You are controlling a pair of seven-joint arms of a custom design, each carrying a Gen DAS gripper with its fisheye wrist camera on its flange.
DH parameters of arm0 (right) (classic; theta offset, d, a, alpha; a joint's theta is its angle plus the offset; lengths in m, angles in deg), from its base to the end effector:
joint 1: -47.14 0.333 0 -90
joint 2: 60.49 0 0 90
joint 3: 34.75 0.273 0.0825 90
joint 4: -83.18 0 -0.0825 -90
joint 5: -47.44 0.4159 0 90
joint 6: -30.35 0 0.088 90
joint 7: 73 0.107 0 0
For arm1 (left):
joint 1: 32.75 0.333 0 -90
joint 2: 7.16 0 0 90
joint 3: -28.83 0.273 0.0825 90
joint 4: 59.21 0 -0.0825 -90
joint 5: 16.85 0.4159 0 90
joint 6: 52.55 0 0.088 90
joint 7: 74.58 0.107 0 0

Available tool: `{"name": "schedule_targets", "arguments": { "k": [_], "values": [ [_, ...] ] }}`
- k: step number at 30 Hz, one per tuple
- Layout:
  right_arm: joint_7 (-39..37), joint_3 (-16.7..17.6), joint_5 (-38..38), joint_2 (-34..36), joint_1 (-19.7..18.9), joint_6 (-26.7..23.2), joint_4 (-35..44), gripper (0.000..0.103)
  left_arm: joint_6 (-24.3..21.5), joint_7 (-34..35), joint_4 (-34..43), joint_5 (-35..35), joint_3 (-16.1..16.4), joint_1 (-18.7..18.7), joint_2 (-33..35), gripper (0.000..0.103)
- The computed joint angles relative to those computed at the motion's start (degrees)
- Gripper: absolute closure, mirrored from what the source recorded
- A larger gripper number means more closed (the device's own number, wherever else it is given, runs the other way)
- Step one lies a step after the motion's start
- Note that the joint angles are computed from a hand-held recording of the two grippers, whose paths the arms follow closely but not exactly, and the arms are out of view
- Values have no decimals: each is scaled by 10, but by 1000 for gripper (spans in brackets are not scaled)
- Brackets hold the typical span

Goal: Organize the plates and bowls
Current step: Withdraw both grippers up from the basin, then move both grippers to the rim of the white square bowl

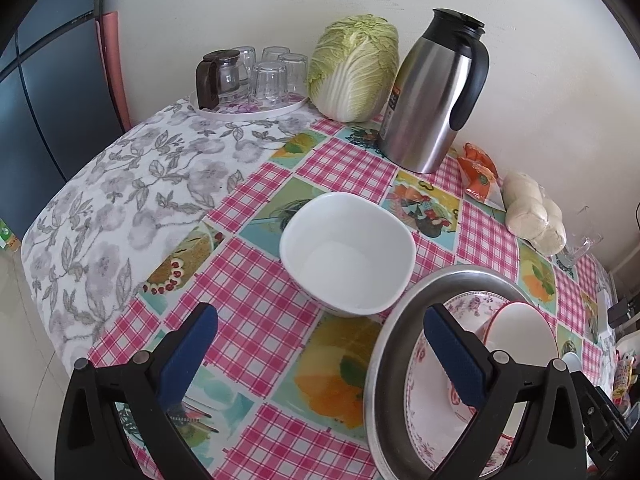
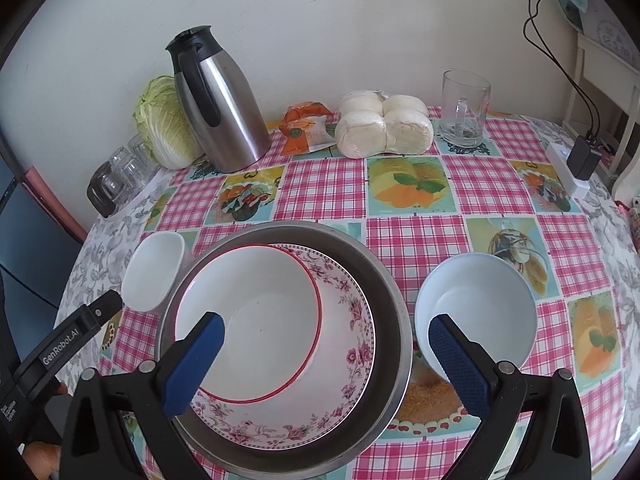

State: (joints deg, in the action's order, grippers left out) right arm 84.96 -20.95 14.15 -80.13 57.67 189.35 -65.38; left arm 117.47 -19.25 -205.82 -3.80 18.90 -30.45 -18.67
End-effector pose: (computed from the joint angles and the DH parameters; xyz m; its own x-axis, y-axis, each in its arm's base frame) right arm 0.4358 0.2187 0.3602 -0.2163 -0.9683 -0.1247 -0.7770 0.2480 -0.5786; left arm 0.5042 -0.0816 0.3400 0.2017 -0.9677 0.1513 -0.7914 -0.2520 -0.5569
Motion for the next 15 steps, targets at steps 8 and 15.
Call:
{"name": "schedule_targets", "arguments": {
  "k": [8, 15],
  "values": [
    [21, 11, -21, 10, 6, -11, 19, 0, 8, 66, 2, -61, 33, -24, 6, 1],
    [23, 7, -30, 38, 25, -12, 49, 0, 40, 159, 2, -179, 69, -54, 18, 1]
  ]
}}
